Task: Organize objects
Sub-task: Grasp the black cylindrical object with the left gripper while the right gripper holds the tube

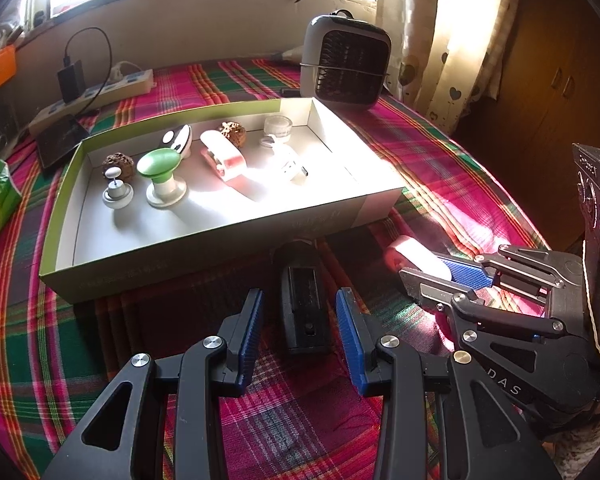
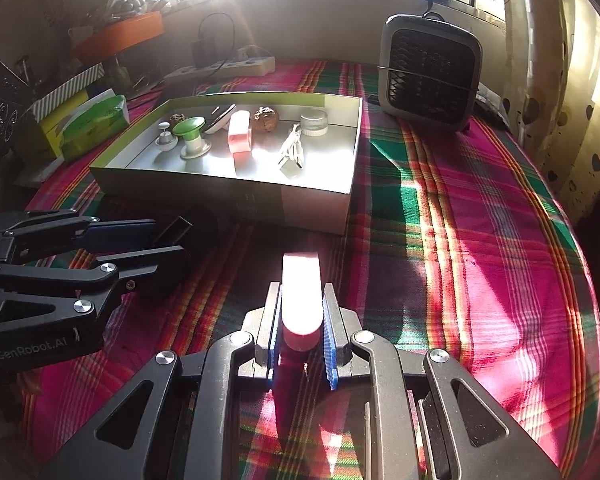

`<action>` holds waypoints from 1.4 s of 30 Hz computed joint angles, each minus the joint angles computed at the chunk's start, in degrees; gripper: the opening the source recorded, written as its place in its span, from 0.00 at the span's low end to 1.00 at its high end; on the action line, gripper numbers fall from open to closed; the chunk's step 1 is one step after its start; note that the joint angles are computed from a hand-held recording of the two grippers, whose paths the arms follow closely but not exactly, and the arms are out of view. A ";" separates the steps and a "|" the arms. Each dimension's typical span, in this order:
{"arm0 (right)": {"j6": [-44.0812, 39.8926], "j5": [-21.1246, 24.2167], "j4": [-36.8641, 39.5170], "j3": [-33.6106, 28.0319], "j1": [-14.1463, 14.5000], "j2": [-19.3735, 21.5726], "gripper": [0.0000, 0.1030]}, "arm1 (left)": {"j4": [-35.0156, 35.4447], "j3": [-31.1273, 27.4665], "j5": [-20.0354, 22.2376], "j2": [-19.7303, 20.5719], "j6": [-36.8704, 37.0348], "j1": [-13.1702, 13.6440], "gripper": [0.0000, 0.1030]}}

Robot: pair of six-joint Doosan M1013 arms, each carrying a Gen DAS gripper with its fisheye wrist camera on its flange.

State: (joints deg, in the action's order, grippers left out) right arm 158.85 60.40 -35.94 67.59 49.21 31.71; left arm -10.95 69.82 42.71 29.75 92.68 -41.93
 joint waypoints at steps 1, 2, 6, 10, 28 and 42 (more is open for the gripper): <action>0.07 -0.02 -0.02 0.04 0.01 -0.02 0.18 | -0.60 -0.10 0.25 0.11 0.47 0.06 0.34; 0.07 -0.02 -0.02 0.04 0.01 -0.02 0.18 | -0.99 -0.21 0.49 0.21 0.69 0.11 0.34; 0.13 -0.09 -0.02 0.11 0.01 -0.06 0.18 | 1.32 -0.33 0.60 0.39 -0.65 -0.22 0.34; 0.12 -0.09 -0.02 0.13 0.01 -0.07 0.18 | 1.47 -0.44 0.67 0.47 -0.91 -0.24 0.34; 0.11 -0.08 -0.06 0.19 0.02 -0.10 0.18 | 3.36 -0.07 0.21 0.23 -2.58 -0.37 0.24; 0.30 -0.33 -0.02 0.19 0.05 -0.07 0.18 | 2.03 0.44 -0.14 -0.22 -1.95 -0.04 0.24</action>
State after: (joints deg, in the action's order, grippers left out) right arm 159.15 60.07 -35.96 67.77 49.26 31.64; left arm -8.92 70.26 42.58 29.52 90.73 -41.97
